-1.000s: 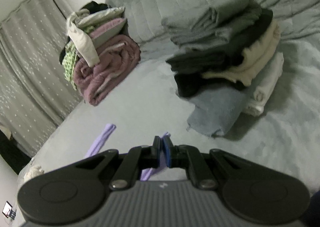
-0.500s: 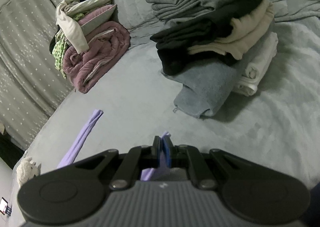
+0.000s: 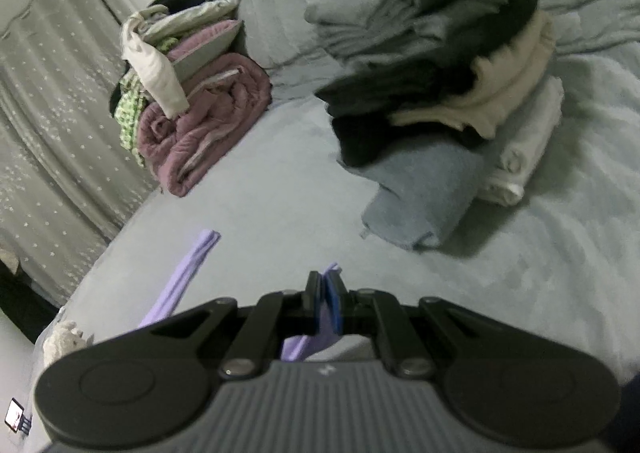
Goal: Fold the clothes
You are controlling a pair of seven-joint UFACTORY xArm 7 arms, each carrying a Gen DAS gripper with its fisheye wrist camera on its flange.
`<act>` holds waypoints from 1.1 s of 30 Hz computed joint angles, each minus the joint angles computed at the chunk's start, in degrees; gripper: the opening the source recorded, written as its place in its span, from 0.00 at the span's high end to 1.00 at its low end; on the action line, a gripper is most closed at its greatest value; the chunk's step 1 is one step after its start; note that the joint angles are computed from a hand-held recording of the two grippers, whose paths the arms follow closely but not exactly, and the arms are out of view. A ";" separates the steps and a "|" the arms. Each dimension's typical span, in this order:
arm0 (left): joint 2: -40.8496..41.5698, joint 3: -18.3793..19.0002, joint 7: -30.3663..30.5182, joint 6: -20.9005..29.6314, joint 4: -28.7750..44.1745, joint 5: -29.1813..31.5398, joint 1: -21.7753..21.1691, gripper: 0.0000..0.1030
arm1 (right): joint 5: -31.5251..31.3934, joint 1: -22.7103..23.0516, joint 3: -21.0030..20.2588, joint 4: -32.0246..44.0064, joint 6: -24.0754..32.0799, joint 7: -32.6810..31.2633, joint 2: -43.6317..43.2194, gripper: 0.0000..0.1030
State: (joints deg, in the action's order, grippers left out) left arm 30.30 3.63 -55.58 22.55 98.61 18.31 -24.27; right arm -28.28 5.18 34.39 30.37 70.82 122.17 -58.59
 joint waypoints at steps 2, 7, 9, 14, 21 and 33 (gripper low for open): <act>0.01 0.11 -0.02 0.16 0.09 0.05 -0.04 0.96 | -0.13 -0.18 0.01 0.18 -0.07 -0.02 0.47 0.95; 0.37 0.73 -0.11 1.66 0.99 1.54 -0.86 0.96 | 0.23 0.25 -0.17 -0.06 -0.25 0.11 1.63 0.95; 0.49 0.81 -0.01 2.22 1.30 2.19 -1.05 0.96 | 0.73 0.81 -0.43 -0.48 -0.18 0.42 1.66 0.95; 0.55 0.12 0.61 3.08 1.47 1.97 -0.49 0.96 | 0.89 1.63 -0.49 -0.72 0.58 0.84 1.41 0.95; 0.03 -0.04 0.61 2.42 0.70 1.77 -0.24 0.96 | 0.70 2.15 -0.50 -0.32 1.56 0.79 0.84 0.95; -0.27 -0.12 1.11 2.56 0.33 1.67 -0.05 0.96 | 1.53 1.85 -0.31 0.19 2.57 -0.47 0.45 0.95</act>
